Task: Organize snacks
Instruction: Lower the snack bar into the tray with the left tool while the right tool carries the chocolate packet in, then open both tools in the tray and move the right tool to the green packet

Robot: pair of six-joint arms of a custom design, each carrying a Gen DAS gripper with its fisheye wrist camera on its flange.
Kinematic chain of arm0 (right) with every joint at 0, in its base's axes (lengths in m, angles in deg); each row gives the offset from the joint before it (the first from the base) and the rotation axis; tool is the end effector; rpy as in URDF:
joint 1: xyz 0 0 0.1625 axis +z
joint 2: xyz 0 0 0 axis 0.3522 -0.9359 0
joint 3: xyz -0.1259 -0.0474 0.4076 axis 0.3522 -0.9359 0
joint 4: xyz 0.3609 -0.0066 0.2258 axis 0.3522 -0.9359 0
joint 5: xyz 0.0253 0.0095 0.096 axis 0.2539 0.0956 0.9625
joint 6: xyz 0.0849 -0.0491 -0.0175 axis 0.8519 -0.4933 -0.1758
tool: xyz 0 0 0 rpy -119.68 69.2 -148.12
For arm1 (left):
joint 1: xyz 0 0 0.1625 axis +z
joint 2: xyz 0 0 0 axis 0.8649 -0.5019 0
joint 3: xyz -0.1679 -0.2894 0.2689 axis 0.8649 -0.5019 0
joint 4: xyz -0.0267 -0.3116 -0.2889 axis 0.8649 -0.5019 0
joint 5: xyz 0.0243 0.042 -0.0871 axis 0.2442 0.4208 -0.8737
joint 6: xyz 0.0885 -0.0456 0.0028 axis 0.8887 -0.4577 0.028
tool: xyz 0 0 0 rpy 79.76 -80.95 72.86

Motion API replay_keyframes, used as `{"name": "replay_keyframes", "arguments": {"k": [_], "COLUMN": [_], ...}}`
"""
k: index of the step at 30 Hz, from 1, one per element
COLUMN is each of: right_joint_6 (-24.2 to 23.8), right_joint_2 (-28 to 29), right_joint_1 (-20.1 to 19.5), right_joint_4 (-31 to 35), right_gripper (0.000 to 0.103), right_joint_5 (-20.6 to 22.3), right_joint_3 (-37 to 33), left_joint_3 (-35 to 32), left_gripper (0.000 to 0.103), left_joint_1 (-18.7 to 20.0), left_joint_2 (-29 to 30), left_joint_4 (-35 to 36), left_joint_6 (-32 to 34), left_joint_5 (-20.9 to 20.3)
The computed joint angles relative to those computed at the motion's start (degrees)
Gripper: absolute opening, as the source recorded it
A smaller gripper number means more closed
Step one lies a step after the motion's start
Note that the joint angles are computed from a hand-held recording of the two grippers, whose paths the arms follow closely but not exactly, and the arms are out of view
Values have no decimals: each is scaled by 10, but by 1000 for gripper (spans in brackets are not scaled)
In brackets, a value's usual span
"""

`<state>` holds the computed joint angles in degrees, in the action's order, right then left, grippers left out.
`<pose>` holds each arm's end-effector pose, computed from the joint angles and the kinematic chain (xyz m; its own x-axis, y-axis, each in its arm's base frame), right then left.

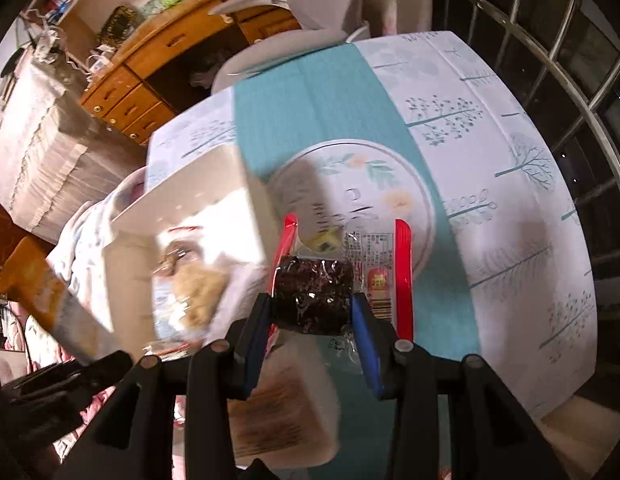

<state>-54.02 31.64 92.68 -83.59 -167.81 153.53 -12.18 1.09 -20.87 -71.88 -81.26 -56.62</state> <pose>0.3625 -0.6576 0.1121 -0.8441 0.2184 0.4898 0.0294 0.9308 -0.3645 -0.1733 -0.6896 0.3371 -0.8379 0.0461 -0.5438 0.0701 0.9973 -0.0235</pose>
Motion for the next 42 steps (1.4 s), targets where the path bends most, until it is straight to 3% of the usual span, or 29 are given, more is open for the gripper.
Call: {"name": "replay_keyframes", "arguments": {"k": [10, 16, 20, 23, 28, 32, 42], "right_joint_6": [12, 2, 2, -4, -37, -91, -333], "right_joint_2": [36, 41, 36, 33, 20, 4, -72], "right_joint_1": [39, 47, 47, 47, 45, 46, 25], "right_joint_4": [-51, -83, -89, -85, -77, -92, -169], "right_gripper": [41, 45, 55, 64, 66, 72, 75], "right_joint_5": [18, 43, 44, 45, 48, 42, 32], "right_joint_3": [2, 10, 15, 16, 25, 42, 138], "left_joint_3": [25, 34, 52, 73, 115, 144, 205], "left_gripper": [38, 57, 74, 77, 82, 86, 90], "left_joint_1": [5, 14, 20, 18, 7, -7, -55], "left_joint_2": [-35, -50, -67, -84, -114, -132, -144], "left_joint_4": [13, 6, -26, -63, -122, -154, -186], "left_joint_6": [69, 76, 63, 57, 35, 11, -98], "left_joint_5": [-3, -3, 10, 19, 35, 36, 76]}}
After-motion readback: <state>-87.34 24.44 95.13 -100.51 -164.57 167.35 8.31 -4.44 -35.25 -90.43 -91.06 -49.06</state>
